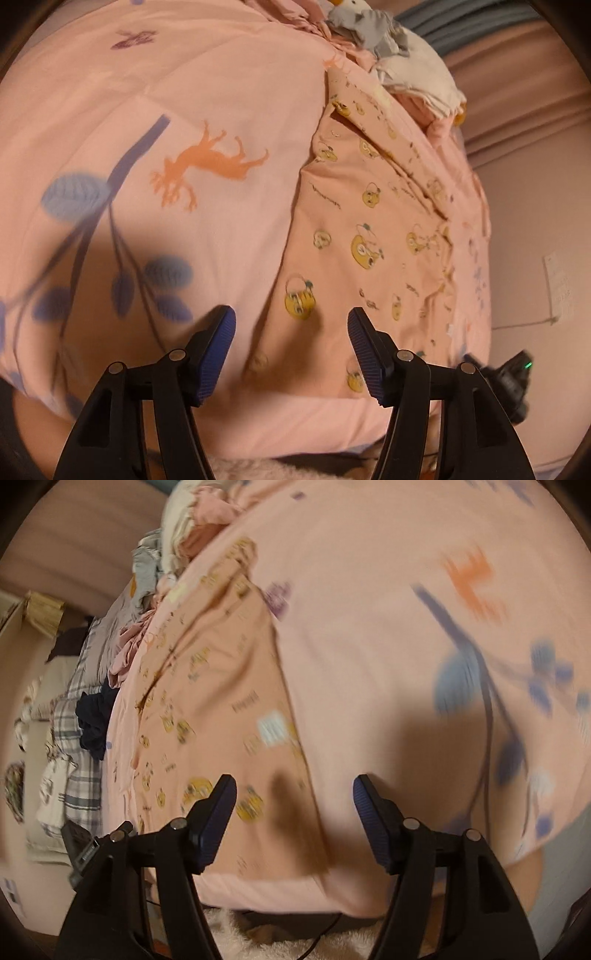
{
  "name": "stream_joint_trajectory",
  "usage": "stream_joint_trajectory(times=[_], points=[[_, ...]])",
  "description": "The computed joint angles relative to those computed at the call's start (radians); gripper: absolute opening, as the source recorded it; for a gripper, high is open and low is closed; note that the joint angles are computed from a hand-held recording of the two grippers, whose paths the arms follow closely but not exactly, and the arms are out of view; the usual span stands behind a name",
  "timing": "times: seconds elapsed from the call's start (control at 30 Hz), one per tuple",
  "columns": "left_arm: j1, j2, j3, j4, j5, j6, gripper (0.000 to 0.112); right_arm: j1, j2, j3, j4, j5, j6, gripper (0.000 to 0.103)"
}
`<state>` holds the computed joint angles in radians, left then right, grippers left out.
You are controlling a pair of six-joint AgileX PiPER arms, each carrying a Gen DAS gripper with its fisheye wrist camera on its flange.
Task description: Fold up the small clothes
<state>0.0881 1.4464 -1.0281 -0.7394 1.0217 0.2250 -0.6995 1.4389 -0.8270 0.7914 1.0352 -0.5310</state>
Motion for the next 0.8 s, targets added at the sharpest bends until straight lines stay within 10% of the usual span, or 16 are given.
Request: stream_joint_trajectory(times=[0.37, 0.8], points=[[0.111, -0.028, 0.141, -0.222, 0.151, 0.102, 0.062, -0.078, -0.124, 0.184, 0.088, 0.089, -0.040, 0.067], [-0.102, -0.035, 0.115, -0.217, -0.042, 0.017, 0.063, 0.104, -0.112, 0.197, 0.203, -0.014, 0.028, 0.062]])
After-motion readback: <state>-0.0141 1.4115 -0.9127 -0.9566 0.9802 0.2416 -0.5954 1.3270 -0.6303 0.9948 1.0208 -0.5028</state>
